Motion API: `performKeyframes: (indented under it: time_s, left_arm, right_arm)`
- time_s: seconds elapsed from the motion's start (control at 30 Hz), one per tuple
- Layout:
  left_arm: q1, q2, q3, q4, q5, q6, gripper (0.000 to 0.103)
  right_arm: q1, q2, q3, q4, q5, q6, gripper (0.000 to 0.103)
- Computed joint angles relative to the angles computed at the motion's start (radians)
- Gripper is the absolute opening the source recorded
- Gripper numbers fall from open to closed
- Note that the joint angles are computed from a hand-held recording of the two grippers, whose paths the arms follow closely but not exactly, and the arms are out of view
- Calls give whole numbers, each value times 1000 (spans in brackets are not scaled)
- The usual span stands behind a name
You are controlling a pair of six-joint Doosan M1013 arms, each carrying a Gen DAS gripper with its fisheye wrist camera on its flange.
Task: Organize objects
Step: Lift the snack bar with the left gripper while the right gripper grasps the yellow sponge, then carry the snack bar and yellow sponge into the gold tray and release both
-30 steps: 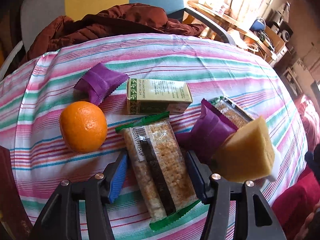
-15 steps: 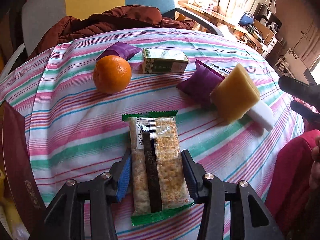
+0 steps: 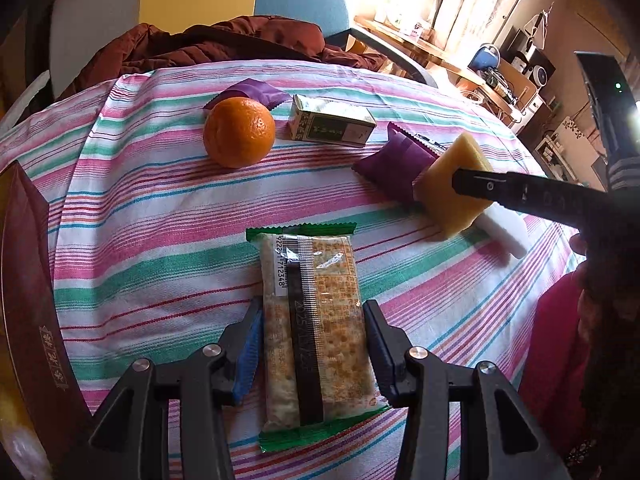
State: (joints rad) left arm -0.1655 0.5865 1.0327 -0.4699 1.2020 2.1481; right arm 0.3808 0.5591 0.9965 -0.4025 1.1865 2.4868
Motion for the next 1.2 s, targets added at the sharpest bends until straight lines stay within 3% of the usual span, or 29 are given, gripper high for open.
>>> performKeyframes:
  time_s: [0.07,0.13,0.63,0.87,1.2]
  left_arm:
    - [-2,-6,10,2,-16,8,48]
    - [-3,-9,14,11,-19,11,46]
    - [36,-90,100,1,-12,91,44]
    - [101,-132,110,-77,-36,113,44]
    - [226,-116,18,-148,-78,-22,44]
  right_arm:
    - [-8,5,-1,34,9,-23,50]
    - [-7,-3,12,32,-8,-21,40]
    - [60,-89,103,-6,-117,83,39]
    - [94,-75,60,-20,-145,54,39]
    - [147,4,-96,69,-204,-104,39]
